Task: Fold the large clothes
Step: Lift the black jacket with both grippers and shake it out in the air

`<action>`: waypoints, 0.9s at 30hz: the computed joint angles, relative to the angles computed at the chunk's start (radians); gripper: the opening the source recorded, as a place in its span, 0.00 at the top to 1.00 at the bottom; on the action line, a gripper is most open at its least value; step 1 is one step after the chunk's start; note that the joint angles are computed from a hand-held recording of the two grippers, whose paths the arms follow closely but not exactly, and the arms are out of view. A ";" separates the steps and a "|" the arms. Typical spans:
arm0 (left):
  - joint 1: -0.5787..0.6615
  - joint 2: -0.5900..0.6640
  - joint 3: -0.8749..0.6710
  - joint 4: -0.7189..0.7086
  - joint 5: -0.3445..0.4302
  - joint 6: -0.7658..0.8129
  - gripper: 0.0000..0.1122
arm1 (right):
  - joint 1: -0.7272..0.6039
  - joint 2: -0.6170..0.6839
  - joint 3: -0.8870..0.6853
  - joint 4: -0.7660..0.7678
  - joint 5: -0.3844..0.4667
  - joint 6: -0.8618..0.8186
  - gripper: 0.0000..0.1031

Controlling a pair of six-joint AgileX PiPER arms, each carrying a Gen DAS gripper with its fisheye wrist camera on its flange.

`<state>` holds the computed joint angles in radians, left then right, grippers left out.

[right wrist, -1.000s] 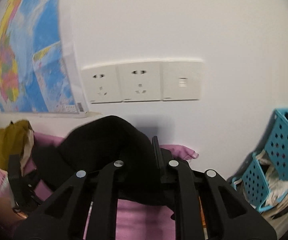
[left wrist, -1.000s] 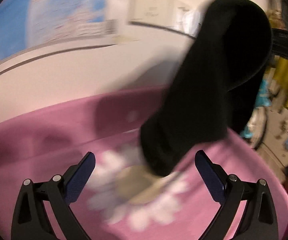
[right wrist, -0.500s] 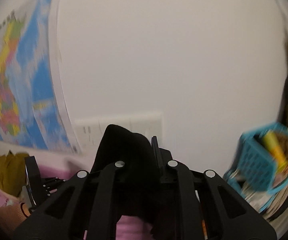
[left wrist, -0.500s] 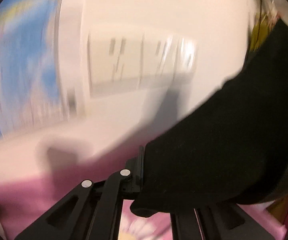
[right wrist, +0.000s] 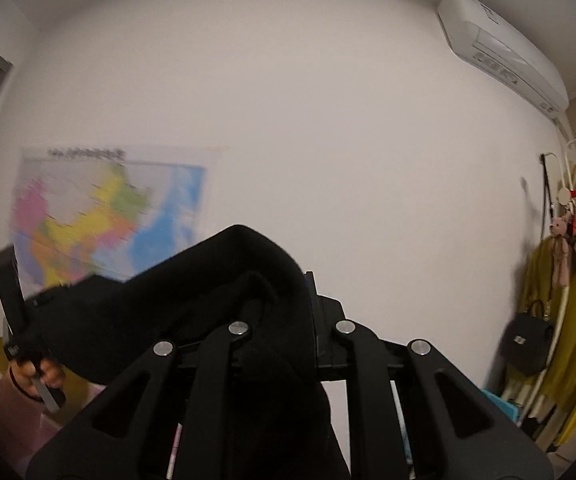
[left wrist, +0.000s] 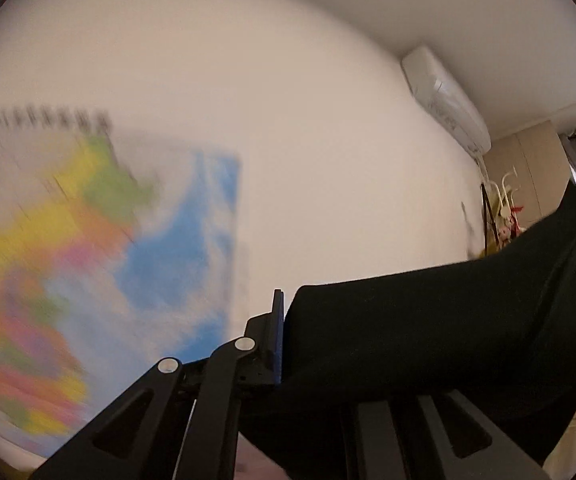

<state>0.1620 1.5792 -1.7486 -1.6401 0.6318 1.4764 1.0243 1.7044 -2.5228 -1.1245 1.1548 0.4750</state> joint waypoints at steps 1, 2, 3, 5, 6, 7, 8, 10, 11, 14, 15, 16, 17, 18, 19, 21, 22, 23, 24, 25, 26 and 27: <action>0.033 -0.046 0.040 -0.010 0.013 0.018 0.94 | 0.044 -0.051 0.093 -0.024 -0.015 0.050 0.89; 0.105 -0.108 0.097 -0.028 0.052 0.042 0.94 | 0.084 -0.094 0.175 -0.049 -0.026 0.098 0.89; 0.199 -0.161 0.147 -0.042 0.129 0.038 0.94 | 0.118 -0.139 0.263 -0.070 -0.040 0.153 0.89; 0.356 -0.264 0.254 -0.044 0.230 0.057 0.94 | 0.196 -0.203 0.405 -0.099 -0.059 0.248 0.89; 0.448 -0.300 0.289 -0.043 0.301 0.064 0.94 | 0.221 -0.221 0.448 -0.110 -0.069 0.276 0.89; 0.539 -0.333 0.317 -0.041 0.365 0.073 0.94 | 0.256 -0.256 0.520 -0.114 -0.091 0.328 0.89; 0.604 -0.361 0.339 -0.032 0.401 0.085 0.94 | 0.276 -0.270 0.552 -0.109 -0.102 0.351 0.89; 0.762 -0.398 0.368 -0.022 0.510 0.094 0.94 | 0.305 -0.295 0.620 -0.083 -0.135 0.392 0.89; 0.796 -0.410 0.378 -0.012 0.522 0.112 0.94 | 0.301 -0.294 0.633 -0.063 -0.145 0.391 0.89; 0.804 -0.424 0.418 0.047 0.468 0.183 0.91 | 0.133 -0.285 0.664 0.197 -0.284 0.304 0.89; 0.789 -0.413 0.423 0.095 0.449 0.186 0.90 | 0.056 -0.278 0.686 0.297 -0.350 0.282 0.89; 0.739 -0.386 0.407 0.173 0.405 0.157 0.90 | -0.029 -0.252 0.705 0.397 -0.416 0.264 0.88; 0.701 -0.352 0.386 0.253 0.361 0.108 0.90 | -0.092 -0.221 0.705 0.497 -0.453 0.212 0.88; 0.623 -0.293 0.348 0.353 0.304 0.057 0.90 | -0.161 -0.174 0.705 0.597 -0.500 0.169 0.88; 0.523 -0.225 0.338 0.453 0.207 0.008 0.91 | -0.227 -0.095 0.684 0.697 -0.525 0.125 0.88; 0.388 -0.093 0.293 0.653 0.082 -0.126 0.93 | -0.323 0.065 0.577 0.897 -0.496 0.001 0.88; 0.329 -0.006 0.262 0.753 0.035 -0.203 0.93 | -0.364 0.165 0.519 0.997 -0.476 -0.060 0.88; 0.282 0.078 0.226 0.853 0.001 -0.284 0.94 | -0.403 0.265 0.434 1.097 -0.426 -0.132 0.88; 0.247 0.165 0.187 0.936 -0.015 -0.352 0.95 | -0.428 0.365 0.338 1.157 -0.378 -0.168 0.88; 0.212 0.257 0.138 1.020 -0.035 -0.430 0.95 | -0.445 0.465 0.252 1.181 -0.347 -0.180 0.88; 0.187 0.339 0.091 1.111 -0.042 -0.515 0.96 | -0.457 0.549 0.152 1.208 -0.294 -0.177 0.88; 0.174 0.402 0.056 1.163 -0.029 -0.568 0.96 | -0.473 0.645 0.052 1.236 -0.254 -0.175 0.88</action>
